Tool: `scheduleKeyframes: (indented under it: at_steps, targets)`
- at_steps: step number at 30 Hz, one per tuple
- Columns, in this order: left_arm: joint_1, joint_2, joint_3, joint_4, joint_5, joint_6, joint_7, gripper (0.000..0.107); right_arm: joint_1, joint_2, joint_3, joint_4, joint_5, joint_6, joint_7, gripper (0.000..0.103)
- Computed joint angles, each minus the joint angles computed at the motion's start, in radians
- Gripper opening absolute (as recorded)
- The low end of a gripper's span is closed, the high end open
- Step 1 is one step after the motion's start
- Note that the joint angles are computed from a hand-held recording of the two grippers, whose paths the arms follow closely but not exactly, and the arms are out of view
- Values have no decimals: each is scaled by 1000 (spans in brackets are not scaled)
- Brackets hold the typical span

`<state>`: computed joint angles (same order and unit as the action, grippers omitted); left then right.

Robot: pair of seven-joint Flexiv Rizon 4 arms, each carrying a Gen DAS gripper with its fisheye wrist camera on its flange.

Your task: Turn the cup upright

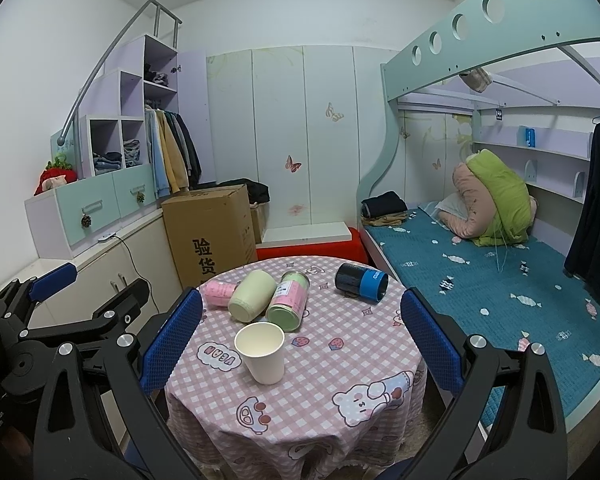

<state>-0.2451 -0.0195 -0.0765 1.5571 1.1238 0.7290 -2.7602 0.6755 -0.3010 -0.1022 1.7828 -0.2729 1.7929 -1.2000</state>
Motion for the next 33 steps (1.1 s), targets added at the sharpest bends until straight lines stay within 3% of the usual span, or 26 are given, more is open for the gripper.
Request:
scheduleKeyframes:
  at_steps: [25, 33]
  targets:
    - [-8, -18, 13, 0, -6, 3, -10, 96, -16, -39, 24, -36, -24, -18, 30, 96]
    - [-24, -33, 10, -7, 51, -25, -46, 96, -18, -39, 24, -35, -28, -17, 32, 96]
